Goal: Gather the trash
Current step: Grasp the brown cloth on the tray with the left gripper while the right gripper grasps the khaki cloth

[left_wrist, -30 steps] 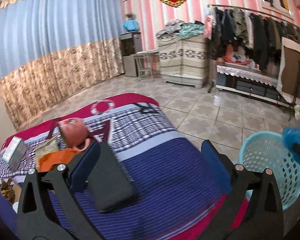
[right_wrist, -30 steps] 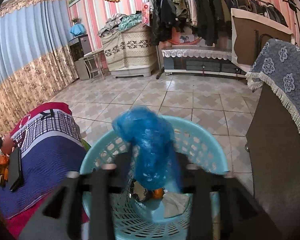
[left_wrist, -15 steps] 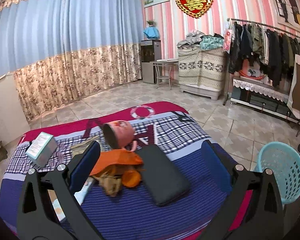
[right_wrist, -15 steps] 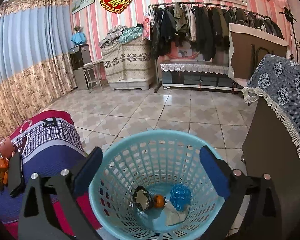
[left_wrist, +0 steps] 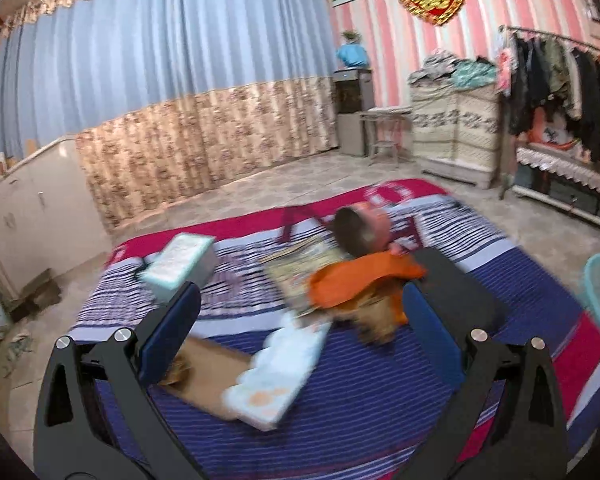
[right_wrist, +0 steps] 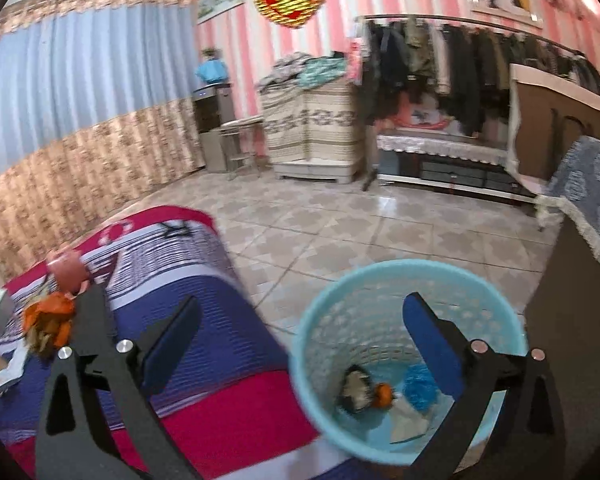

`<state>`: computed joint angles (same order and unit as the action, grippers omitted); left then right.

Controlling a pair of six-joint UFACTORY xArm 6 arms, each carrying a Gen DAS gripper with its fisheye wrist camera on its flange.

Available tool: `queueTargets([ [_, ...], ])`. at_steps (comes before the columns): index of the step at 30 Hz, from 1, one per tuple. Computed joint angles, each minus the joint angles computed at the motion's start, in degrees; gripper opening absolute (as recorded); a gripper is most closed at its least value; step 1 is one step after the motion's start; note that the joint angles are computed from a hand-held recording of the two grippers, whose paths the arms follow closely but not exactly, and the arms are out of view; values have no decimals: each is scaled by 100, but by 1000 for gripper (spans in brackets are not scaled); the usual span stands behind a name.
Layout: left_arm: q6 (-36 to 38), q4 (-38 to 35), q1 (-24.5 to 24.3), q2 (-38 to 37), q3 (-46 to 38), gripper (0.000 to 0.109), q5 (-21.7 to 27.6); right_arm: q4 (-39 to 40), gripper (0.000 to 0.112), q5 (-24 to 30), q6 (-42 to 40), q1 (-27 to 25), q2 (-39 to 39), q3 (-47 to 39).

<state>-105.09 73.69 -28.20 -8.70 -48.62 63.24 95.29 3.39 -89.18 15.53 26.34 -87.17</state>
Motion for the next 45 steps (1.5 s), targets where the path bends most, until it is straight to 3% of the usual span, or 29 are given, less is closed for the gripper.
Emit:
queueTargets([
  [6,-179,-228,35,-869,931,97,289,763,98,151,-1020,398,-246,252],
  [11,-252,-379,-40,-1642,1672,97,703,745,98,503,-962,622,-493,642],
  [14,-175,-504,165,-2296,2227,97,328,768,98,519,-1097,836,-520,718],
  [19,204,-841,648,-2829,2822,98,-268,1241,98,-26,-1754,1264,-460,625],
  [21,242,-851,821,-2868,2939,98,-541,1511,98,49,-2127,1342,-491,652],
  [25,156,-735,1217,-2571,2908,98,-1046,1007,98,-16,-1738,1457,-458,714],
  [28,196,-687,1647,-2386,2879,98,-1538,1191,98,-166,-1988,1527,-394,631],
  [32,87,-423,2201,-2126,2841,97,-2238,634,98,-226,-1468,1610,-331,664],
  [37,-100,-144,2311,-1693,2629,95,-2256,-1110,98,-44,91,1725,-265,905],
  [39,-129,-76,2462,-1661,2630,88,-2453,-1437,98,77,389,1739,-240,933],
  [43,-312,114,2763,-1603,2668,62,-2908,-1659,98,376,683,1750,-163,839],
  [45,-343,169,2744,-1544,2626,57,-2914,-1953,98,454,899,1811,-61,741],
])
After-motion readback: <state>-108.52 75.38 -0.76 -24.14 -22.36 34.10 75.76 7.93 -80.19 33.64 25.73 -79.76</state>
